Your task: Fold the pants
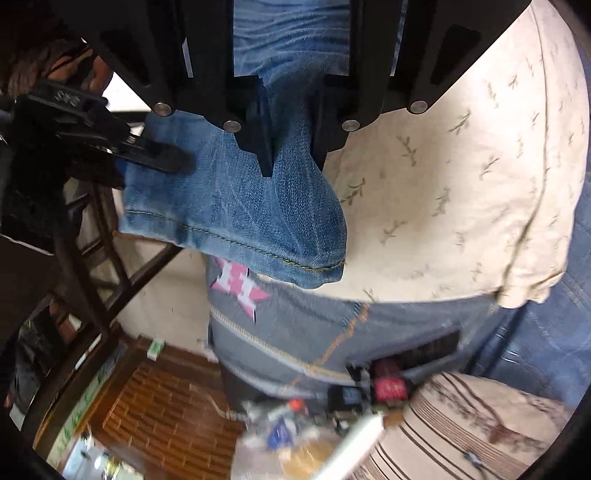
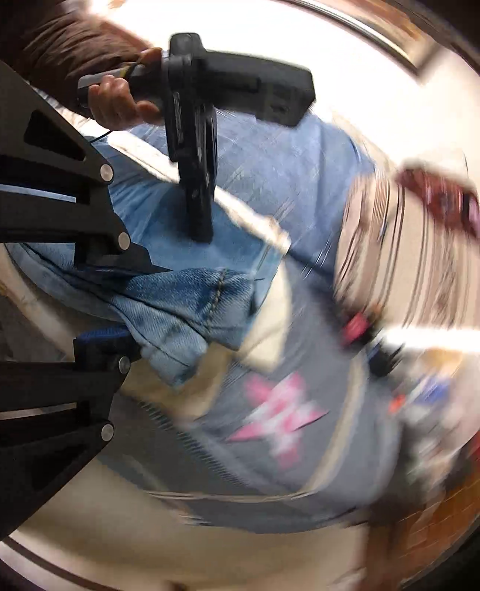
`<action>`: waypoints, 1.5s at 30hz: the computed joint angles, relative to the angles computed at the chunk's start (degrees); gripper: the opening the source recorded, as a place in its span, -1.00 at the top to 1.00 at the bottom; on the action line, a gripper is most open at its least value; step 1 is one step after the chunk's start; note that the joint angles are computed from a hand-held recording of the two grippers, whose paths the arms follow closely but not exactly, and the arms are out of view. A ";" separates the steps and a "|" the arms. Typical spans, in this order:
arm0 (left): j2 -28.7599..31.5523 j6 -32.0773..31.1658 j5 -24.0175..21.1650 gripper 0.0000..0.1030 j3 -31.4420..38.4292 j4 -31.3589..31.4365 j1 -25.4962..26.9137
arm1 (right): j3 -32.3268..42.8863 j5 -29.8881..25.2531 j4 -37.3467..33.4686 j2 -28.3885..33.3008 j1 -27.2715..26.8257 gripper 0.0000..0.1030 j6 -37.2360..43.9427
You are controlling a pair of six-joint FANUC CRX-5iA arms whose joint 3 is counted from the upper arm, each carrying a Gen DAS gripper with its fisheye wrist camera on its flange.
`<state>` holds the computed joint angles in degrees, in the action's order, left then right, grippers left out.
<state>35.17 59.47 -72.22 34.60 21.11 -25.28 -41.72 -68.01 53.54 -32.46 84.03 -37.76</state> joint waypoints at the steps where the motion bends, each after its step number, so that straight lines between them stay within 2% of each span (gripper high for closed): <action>1: -1.51 0.12 0.51 0.67 -1.59 0.83 0.73 | 1.85 -0.92 0.96 1.40 0.07 0.59 3.39; 4: -6.99 0.38 3.30 0.67 -8.05 2.98 2.87 | 6.99 -1.76 2.79 5.89 0.10 0.58 12.62; 8: -14.08 1.03 5.48 0.66 -15.93 3.34 5.81 | 13.01 -0.11 4.68 12.08 0.62 0.58 22.29; 13: -23.37 3.27 3.77 0.60 -25.45 3.25 11.57 | 19.50 5.24 4.20 19.54 2.17 0.51 32.07; 15: -26.41 5.79 1.97 0.51 -27.82 -0.38 13.38 | 22.06 7.67 2.10 22.61 2.76 0.45 35.76; 18: -29.22 11.87 -2.39 0.49 -30.72 -7.50 16.00 | 26.69 13.60 -6.56 27.48 3.06 0.34 42.32; 19: -29.89 13.28 -3.64 0.53 -31.81 -8.78 16.99 | 28.46 14.27 -9.80 29.19 3.14 0.19 45.21; 21: -32.14 16.41 -5.77 0.55 -34.81 -12.02 19.54 | 33.18 13.83 -17.01 33.56 3.41 -0.08 52.40; 24: -36.96 17.70 -6.27 0.55 -40.79 -9.86 25.39 | 39.29 10.87 -25.10 38.13 3.60 -0.09 60.77; 25: -39.47 17.43 -6.06 0.55 -43.53 -7.60 28.30 | 39.85 10.56 -25.60 38.15 3.98 -0.09 61.37; 27: -43.21 16.23 -5.55 0.54 -47.81 -2.93 32.82 | 38.75 10.35 -23.75 36.65 4.76 -0.22 59.03; 29: -47.25 14.06 -5.03 0.50 -52.84 3.59 37.34 | 35.13 11.18 -20.02 32.71 5.46 -0.52 52.43; 31: -49.97 11.68 -4.11 0.40 -57.00 9.92 39.62 | 28.14 13.13 -13.58 26.87 5.45 -0.80 39.49; 34: -51.90 11.20 -2.01 -0.04 -61.16 15.47 39.81 | 21.94 14.72 -12.21 20.91 2.51 -0.84 25.48; 36: -51.41 11.56 -0.94 -0.05 -63.37 18.33 39.09 | 18.37 18.73 -11.78 18.23 -0.31 -0.84 18.70; 39: -50.21 13.10 -1.25 -0.03 -64.65 19.75 37.44 | 18.13 21.04 -11.71 18.80 -4.17 -0.84 18.78; 42: -50.05 14.90 1.08 -0.03 -63.43 17.16 35.65 | 22.12 23.91 -17.19 22.81 -9.84 -0.84 28.70; 45: -50.47 18.01 4.90 -0.03 -62.44 15.17 33.86 | 24.82 22.91 -21.63 26.28 -13.44 -0.79 36.07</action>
